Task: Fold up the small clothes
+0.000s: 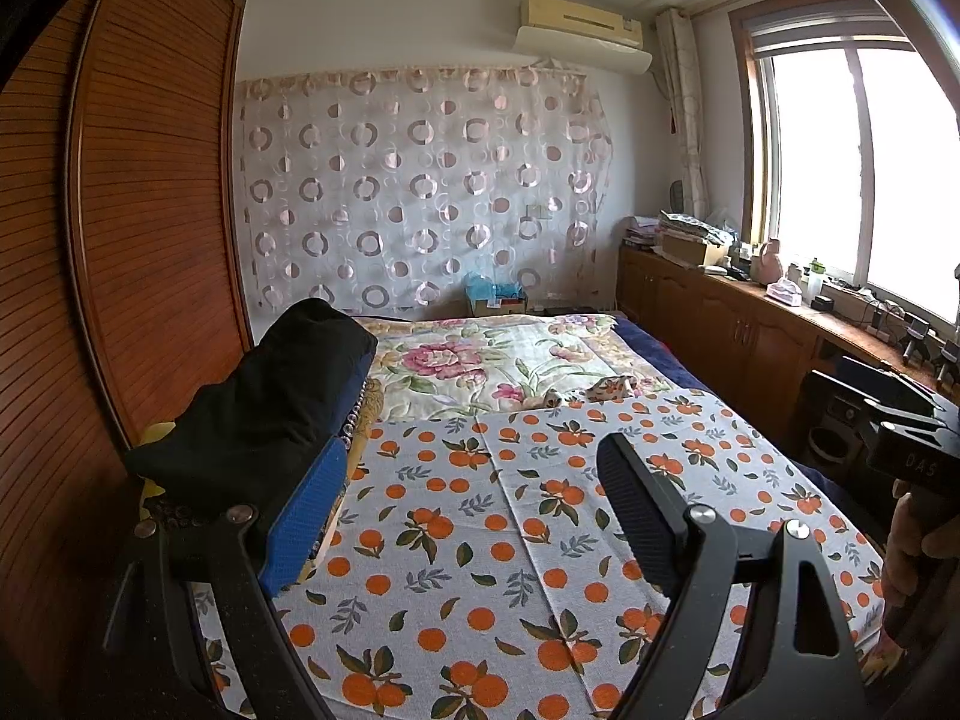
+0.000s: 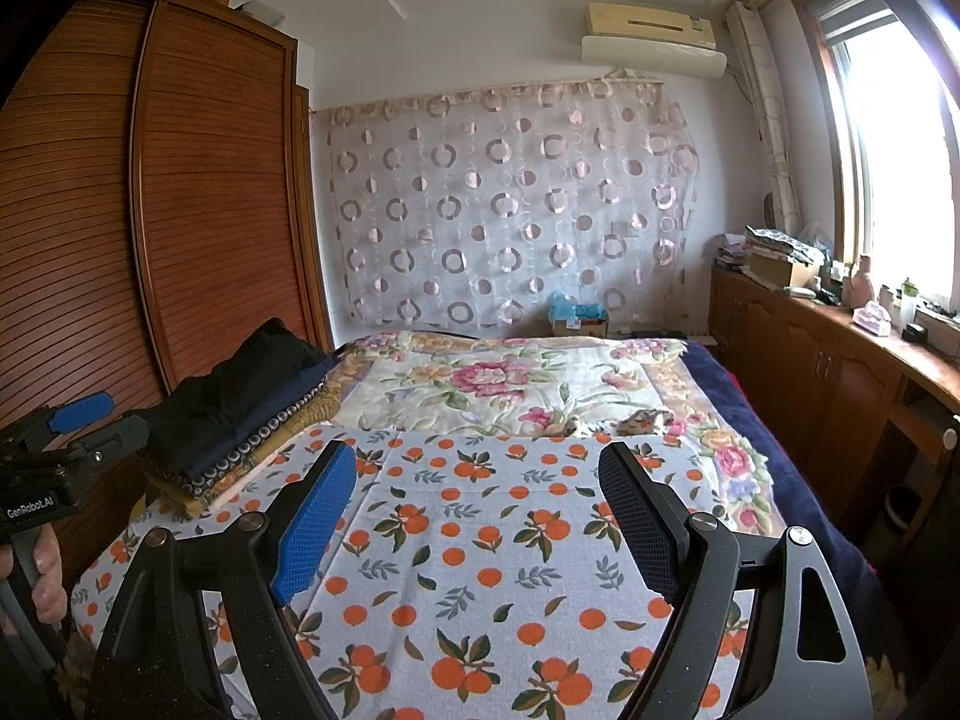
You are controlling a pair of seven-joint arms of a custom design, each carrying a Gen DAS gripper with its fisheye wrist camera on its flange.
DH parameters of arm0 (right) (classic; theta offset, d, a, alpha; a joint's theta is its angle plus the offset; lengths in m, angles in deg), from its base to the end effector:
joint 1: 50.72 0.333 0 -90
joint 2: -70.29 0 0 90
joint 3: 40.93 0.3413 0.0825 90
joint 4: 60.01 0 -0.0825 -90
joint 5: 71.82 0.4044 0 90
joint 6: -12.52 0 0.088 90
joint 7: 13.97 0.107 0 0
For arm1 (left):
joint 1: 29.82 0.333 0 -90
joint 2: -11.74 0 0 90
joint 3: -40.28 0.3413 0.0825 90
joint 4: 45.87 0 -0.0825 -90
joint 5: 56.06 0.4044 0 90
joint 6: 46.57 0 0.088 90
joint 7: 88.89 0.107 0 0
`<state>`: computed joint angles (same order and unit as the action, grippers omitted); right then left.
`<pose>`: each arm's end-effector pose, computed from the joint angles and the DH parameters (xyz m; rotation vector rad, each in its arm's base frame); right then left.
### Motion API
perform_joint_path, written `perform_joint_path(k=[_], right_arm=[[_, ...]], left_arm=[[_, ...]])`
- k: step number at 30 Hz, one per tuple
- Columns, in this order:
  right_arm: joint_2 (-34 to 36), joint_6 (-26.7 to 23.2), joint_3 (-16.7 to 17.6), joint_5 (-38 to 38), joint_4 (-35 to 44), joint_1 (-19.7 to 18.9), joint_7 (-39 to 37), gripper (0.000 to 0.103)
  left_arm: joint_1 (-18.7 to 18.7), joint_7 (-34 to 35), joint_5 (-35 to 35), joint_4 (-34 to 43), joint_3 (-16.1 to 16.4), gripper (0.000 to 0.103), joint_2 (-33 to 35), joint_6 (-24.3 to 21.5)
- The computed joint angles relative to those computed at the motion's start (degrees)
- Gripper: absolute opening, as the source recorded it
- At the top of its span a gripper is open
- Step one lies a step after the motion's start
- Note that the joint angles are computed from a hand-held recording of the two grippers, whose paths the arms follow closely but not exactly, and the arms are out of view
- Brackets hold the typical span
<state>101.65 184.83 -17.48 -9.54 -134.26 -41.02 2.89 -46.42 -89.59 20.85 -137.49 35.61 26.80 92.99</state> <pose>0.7272 0.2877 0.5635 -1.6767 0.8315 -0.5621 0.6666 -0.2496 0.5643 -1.6847 1.1463 -0.7836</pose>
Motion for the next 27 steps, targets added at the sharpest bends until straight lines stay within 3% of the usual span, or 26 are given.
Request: perform_joint_path(k=[27], right_arm=[[0.2, -1.9, -1.0, -1.6, 0.8, -0.4, 1.4, 0.084]], left_arm=[[-0.1, -0.5, 0.5, 0.1, 0.1, 0.086, 0.3, 0.1]])
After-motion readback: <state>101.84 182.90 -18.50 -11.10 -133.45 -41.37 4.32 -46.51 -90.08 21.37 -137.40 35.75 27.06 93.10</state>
